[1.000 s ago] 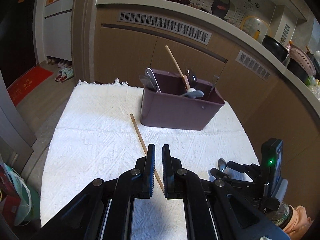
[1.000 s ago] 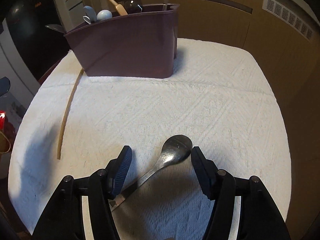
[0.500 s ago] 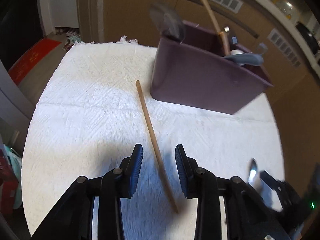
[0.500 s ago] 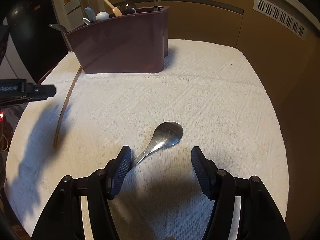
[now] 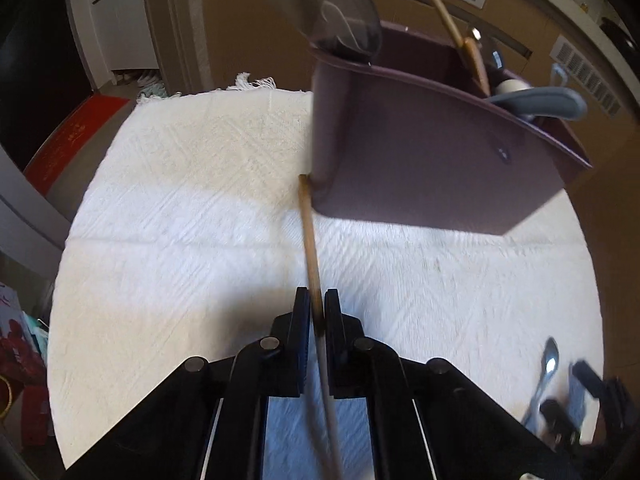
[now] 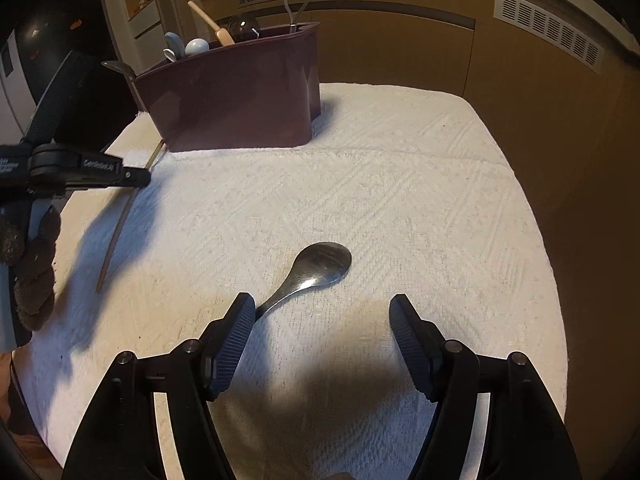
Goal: Organize utensils
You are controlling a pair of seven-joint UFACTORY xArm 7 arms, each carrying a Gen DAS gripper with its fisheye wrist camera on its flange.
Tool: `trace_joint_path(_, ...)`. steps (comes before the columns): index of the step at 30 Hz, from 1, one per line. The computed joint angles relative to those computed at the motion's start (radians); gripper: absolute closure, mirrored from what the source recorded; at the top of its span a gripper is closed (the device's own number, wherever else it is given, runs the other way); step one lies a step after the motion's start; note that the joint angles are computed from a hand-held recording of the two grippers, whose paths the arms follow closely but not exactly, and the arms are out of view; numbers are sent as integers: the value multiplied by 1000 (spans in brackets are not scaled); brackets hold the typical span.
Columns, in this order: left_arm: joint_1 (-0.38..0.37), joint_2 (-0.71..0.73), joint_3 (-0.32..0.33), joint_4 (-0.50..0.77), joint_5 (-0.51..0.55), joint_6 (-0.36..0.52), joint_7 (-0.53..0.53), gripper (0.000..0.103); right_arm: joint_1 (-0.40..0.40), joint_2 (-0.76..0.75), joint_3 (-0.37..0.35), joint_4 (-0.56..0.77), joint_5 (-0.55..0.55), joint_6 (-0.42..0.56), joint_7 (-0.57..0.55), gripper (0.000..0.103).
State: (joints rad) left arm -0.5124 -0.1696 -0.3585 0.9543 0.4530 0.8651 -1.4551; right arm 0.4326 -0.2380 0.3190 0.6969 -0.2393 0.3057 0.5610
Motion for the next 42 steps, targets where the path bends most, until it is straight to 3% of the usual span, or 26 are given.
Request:
trace_joint_path(6,-5,-214,-71,-96,-5,39,-67,99,-2,2,4,17,8,25,28,33)
trace_joint_path(9,10,-280,-119,-102,-4,60,-90,99,36,44,-18,42,52,33,19,33)
trace_joint_path(11,17,-320,-137,-113,-8,62,-89,99,-4,76,30,72,-41,40,104,33)
trace_joint_path(16,44,-366,-165,-134,-26,36,-85,99,5,187,37,187,-295,98,241,33)
trace_joint_path(19,51,-395,-165,-168,-56,12,-83,99,37,208,0,203,-316,89,240,34)
trace_joint_path(22,52,-420,-170,-197,-90,-12,-81,99,58,200,-25,195,-282,86,213,41)
trace_joint_path(26,64,-413,-178,-212,-112,-57,-77,99,73,186,-35,186,-227,73,119,67)
trace_joint_path(34,72,-423,-193,-219,-130,-58,-79,99,82,179,-28,191,-229,79,82,71)
trace_joint_path(40,90,-430,-221,-177,-104,-18,-72,99,75,67,-8,142,-229,45,53,73)
trace_joint_path(41,93,-427,-226,-165,-96,-11,-67,99,74,42,-4,133,-217,38,38,79)
trace_joint_path(42,97,-425,-232,-152,-88,-4,-63,99,71,22,1,129,-205,36,22,98)
